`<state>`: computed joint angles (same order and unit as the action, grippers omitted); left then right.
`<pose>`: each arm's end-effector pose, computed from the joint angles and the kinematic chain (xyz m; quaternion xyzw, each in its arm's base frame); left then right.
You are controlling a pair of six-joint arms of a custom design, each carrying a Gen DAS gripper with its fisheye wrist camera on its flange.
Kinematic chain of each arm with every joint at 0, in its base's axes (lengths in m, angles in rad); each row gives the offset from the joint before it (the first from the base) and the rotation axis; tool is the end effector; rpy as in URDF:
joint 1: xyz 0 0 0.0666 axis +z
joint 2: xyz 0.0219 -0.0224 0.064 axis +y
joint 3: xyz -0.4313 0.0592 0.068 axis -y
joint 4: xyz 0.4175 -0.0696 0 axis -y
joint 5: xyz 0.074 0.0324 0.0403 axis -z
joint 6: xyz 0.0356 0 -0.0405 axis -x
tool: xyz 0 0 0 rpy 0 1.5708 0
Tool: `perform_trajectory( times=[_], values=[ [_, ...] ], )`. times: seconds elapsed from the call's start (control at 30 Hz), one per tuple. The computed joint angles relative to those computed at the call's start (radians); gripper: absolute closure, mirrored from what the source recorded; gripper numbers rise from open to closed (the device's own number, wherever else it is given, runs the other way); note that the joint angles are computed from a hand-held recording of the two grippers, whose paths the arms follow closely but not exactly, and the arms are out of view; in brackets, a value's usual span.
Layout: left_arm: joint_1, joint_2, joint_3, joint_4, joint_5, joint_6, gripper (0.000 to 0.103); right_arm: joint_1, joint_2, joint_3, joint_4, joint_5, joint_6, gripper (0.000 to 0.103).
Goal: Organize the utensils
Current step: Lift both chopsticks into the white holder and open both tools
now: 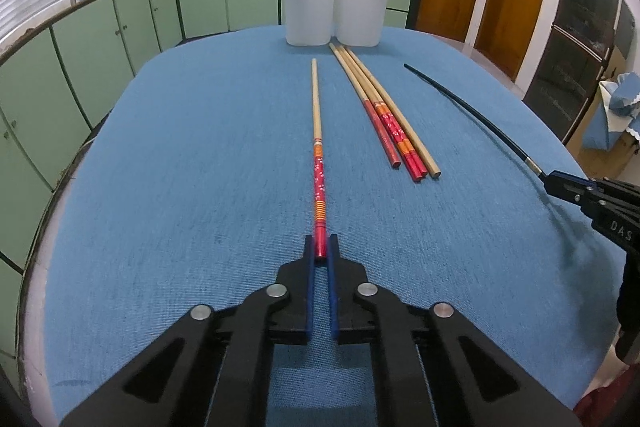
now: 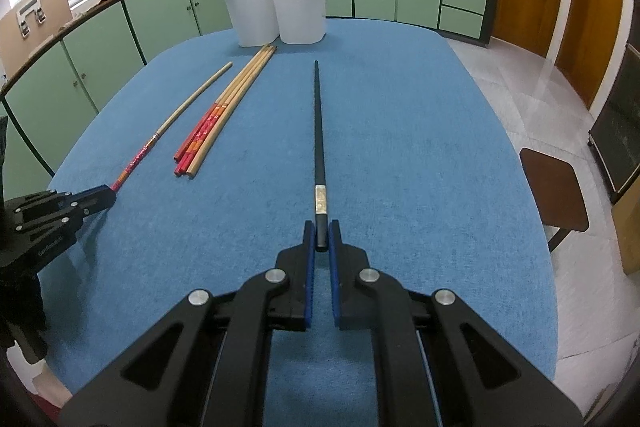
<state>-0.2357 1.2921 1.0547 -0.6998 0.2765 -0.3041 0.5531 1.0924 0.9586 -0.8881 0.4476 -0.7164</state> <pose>0.4239 -0.1122 0.3784 0.2923 0.8957 -0.1203 0.3128 0.3084 0.1718 0.3985 0.1365 0.9305 -0.0153 0.3395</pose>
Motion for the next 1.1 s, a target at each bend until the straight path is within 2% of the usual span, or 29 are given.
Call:
perform_trajectory(
  times=[0.27, 0.47, 0.57, 0.7, 0.83, 0.9, 1.1],
  values=[
    [0.012, -0.036, 0.047, -0.028, 0.029, 0.014, 0.097, -0.001, -0.035, 0.024, 0.012, 0.038, 0.043, 0.097],
    [0.014, -0.068, 0.125, -0.023, 0.063, 0.014, 0.098, -0.029, -0.067, 0.093, 0.029, 0.091, 0.138, 0.097],
    [0.013, -0.066, 0.167, -0.012, 0.088, 0.024, 0.098, -0.055, -0.073, 0.138, 0.038, 0.091, 0.187, 0.097],
    [-0.003, -0.045, 0.224, 0.022, 0.099, 0.036, 0.098, -0.095, -0.067, 0.191, 0.048, 0.053, 0.235, 0.097],
    [-0.022, -0.005, 0.291, 0.046, 0.107, 0.050, 0.098, -0.156, -0.038, 0.262, 0.052, -0.031, 0.288, 0.097],
    [-0.027, 0.018, 0.320, 0.050, 0.115, 0.058, 0.098, -0.190, -0.013, 0.303, 0.049, -0.082, 0.318, 0.097],
    [-0.041, 0.080, 0.408, 0.052, 0.137, 0.083, 0.098, -0.244, 0.053, 0.411, 0.036, -0.157, 0.383, 0.097]
  ],
)
